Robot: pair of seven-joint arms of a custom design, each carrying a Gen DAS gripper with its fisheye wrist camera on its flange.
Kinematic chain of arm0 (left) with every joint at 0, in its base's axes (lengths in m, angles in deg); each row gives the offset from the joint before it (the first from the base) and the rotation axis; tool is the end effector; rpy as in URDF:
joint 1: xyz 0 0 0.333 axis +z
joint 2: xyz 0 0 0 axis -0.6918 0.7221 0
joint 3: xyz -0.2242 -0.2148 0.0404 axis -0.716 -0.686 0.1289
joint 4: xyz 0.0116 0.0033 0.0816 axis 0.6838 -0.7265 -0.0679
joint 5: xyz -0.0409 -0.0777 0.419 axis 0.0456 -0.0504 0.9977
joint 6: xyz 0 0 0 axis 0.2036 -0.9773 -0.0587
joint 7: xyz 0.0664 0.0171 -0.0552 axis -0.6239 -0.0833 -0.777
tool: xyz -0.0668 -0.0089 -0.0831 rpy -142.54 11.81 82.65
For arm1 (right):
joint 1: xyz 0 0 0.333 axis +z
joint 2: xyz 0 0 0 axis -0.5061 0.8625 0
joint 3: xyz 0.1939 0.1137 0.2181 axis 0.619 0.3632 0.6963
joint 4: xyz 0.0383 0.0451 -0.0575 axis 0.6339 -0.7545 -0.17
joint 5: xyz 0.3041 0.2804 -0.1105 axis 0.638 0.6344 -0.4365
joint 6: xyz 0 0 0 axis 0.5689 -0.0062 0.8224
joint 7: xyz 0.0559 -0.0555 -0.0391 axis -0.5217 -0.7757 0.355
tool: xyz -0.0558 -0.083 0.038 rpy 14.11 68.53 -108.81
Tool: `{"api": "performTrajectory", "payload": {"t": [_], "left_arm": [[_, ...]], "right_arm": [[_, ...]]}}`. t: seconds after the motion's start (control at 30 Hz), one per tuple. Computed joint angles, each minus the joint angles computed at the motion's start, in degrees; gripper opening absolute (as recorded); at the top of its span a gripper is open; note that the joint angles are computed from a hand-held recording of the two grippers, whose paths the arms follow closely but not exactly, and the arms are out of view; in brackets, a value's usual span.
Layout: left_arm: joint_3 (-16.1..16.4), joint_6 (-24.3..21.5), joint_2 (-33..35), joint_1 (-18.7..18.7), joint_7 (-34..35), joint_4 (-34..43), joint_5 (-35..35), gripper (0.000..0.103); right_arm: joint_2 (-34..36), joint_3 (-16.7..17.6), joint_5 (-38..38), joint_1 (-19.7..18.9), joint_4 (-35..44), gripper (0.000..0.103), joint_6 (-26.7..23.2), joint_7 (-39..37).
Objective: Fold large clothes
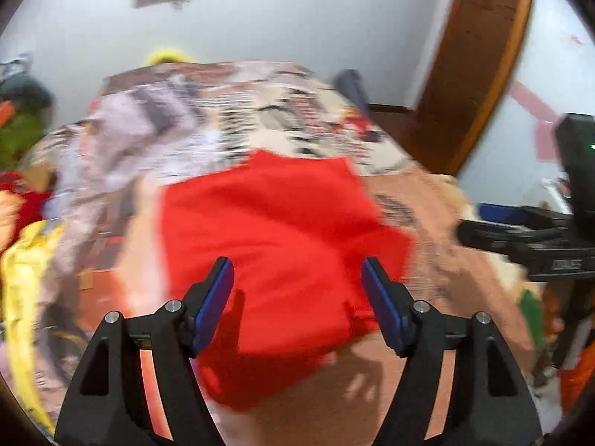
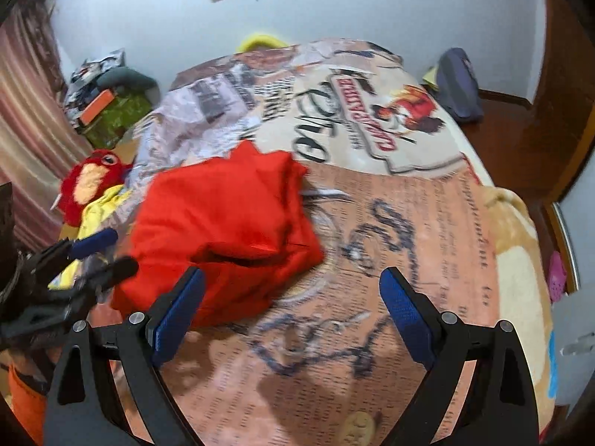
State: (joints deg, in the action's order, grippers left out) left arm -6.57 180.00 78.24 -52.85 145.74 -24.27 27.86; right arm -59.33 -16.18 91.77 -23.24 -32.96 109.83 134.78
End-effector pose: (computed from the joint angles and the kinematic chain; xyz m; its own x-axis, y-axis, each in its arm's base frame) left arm 0.5863 -0.2120 0.6170 -0.1909 -0.9687 0.1585 -0.7734 0.0490 -0.6320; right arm 0.5561 0.0543 0.6880 0.2461 -0.9553 -0.1636 -0.8372 -0.1245 -0.5326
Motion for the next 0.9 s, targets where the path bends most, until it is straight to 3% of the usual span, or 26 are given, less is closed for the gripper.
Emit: {"api": "performTrajectory", "payload": {"t": [0.07,0.2,0.33,0.5,0.7,0.9], "left_arm": [[0.3,-1.3,-0.6,1.1,-3.9,-1.2,3.7,0.070],[1.0,-3.7,-0.4,1.7,-3.7,-3.4,1.6,0.071],[0.5,0.4,-1.9,1.6,-6.0,-7.8,1.6,0.076],[0.6,3.1,-3.1,1.3,-7.7,-10.2,1.1,0.078],[0.1,3.7,-3.7,1.2,-8.2,-11.1,2.3,0.081],[0.4,1.2,-4.3,1.5,-8.6,-9.6,3.3,0.081]], "right_arm": [[0.5,0.5,0.8,0.8,0.3,0.094,0.6,-0.8],[2.1,1.3,2.4,2.3,0.8,0.094,1.0,-2.2],[4.3,1.9,1.5,2.6,1.2,0.094,-1.0,-1.6],[6.0,2.1,-7.1,0.9,-0.6,0.093,-3.7,2.1],[5.5,-0.3,-3.0,-1.4,-1.8,0.094,-8.2,1.2],[3.2,0.4,-4.7,-1.4,-1.4,0.094,-6.3,-1.0]]}}
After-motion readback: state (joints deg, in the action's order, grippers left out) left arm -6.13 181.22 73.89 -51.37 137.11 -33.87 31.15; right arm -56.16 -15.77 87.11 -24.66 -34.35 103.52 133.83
